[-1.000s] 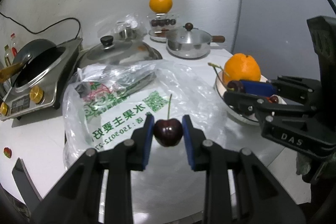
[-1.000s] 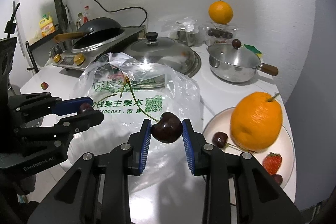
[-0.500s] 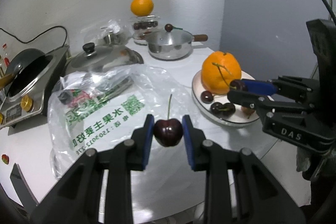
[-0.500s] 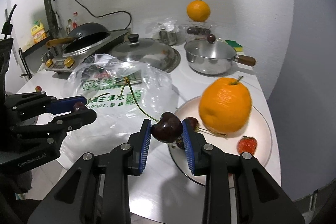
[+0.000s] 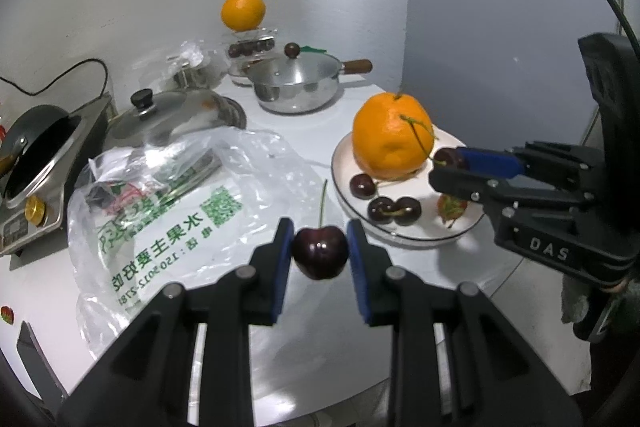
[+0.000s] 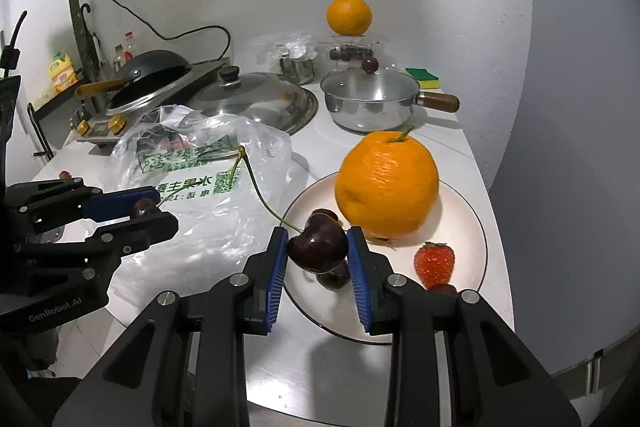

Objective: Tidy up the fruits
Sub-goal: 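Carry both held cherries over the white plate with both grippers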

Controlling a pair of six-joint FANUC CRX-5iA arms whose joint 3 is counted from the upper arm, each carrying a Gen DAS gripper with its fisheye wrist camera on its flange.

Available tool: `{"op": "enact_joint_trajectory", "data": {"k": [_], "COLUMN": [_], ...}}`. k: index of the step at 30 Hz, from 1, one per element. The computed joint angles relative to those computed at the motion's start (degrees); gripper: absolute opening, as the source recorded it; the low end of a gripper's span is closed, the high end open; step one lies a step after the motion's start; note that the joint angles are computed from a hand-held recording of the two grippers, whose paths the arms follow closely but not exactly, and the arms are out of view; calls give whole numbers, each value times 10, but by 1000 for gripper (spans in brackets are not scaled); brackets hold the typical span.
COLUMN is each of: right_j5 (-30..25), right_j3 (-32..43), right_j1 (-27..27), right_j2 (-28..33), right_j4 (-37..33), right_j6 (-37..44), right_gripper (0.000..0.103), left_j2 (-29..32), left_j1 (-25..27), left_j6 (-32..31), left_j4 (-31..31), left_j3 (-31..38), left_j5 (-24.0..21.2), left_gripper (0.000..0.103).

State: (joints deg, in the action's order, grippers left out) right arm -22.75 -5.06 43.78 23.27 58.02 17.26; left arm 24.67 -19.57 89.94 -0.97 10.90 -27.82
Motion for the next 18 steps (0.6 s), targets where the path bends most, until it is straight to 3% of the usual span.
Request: {"op": "enact_joint_trajectory", "data": {"k": [18], "right_j5": [23], "right_j3": [-42], "right_j1": [-29], "right_j2": [-23], "right_j4": [16], "right_j6": [-31], "right_gripper": [32], "left_j2": [48], "left_j1": [-26], "left_j6": [3], "left_j4": [-11], "left_j3": [68], "left_j5": [-39], "left_gripper": [28]}}
